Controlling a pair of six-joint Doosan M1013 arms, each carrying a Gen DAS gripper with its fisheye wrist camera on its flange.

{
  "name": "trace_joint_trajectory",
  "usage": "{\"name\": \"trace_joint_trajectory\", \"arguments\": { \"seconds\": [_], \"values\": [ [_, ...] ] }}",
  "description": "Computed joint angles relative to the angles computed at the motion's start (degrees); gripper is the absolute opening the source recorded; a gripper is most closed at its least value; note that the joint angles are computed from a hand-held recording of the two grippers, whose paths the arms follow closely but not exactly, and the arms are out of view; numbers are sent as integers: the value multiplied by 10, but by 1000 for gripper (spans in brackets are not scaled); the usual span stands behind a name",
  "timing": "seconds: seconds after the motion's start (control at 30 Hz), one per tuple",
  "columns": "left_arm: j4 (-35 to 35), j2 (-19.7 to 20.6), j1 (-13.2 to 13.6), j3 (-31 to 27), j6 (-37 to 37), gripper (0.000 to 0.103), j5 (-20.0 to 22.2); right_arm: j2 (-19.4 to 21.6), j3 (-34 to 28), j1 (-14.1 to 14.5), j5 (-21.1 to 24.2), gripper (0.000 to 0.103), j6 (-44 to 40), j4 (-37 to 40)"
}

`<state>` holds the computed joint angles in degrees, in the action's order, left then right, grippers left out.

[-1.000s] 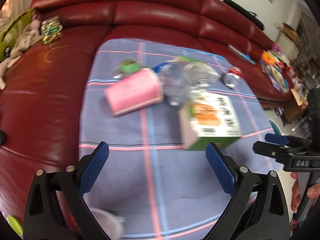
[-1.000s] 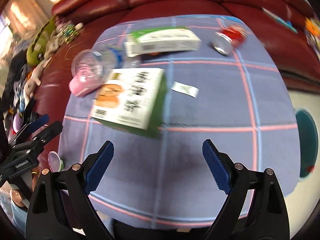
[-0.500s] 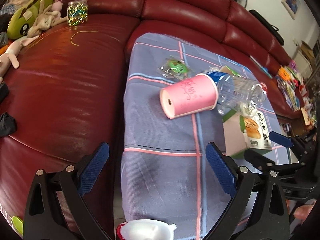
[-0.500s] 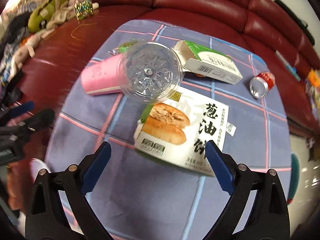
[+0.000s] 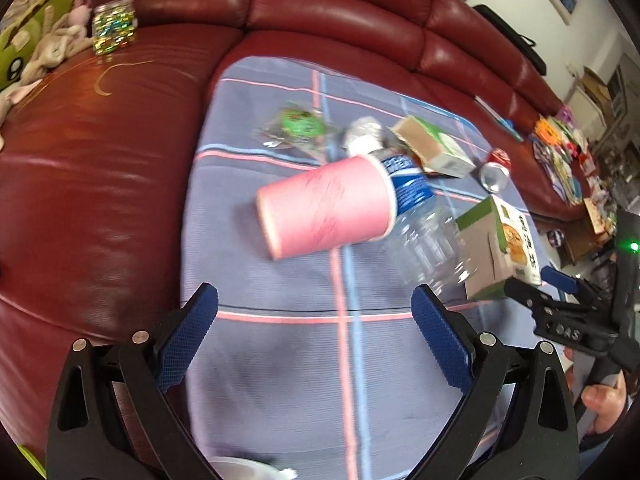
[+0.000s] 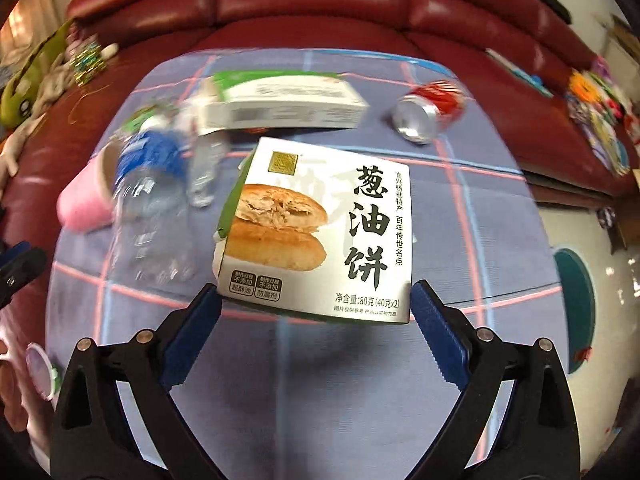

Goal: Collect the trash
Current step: 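Grasp the green-white pastry box with the right tool while the left tool grasps the Pocari Sweat bottle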

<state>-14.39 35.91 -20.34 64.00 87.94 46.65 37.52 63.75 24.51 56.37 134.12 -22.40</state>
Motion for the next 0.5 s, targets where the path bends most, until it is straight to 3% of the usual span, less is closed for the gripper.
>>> {"name": "trace_joint_trajectory", "arguments": {
  "seconds": [0.13, 0.3, 0.5],
  "values": [
    [-9, 6, -10, -11, 14, 97, 9, 0, 0, -3, 2, 89, 8, -20],
    [-23, 8, -21, -19, 27, 97, 9, 0, -3, -3, -2, 77, -5, -26],
    [-27, 22, -25, -39, 2, 97, 18, 33, -60, -1, 45, 81, -39, -35]
  ]
}}
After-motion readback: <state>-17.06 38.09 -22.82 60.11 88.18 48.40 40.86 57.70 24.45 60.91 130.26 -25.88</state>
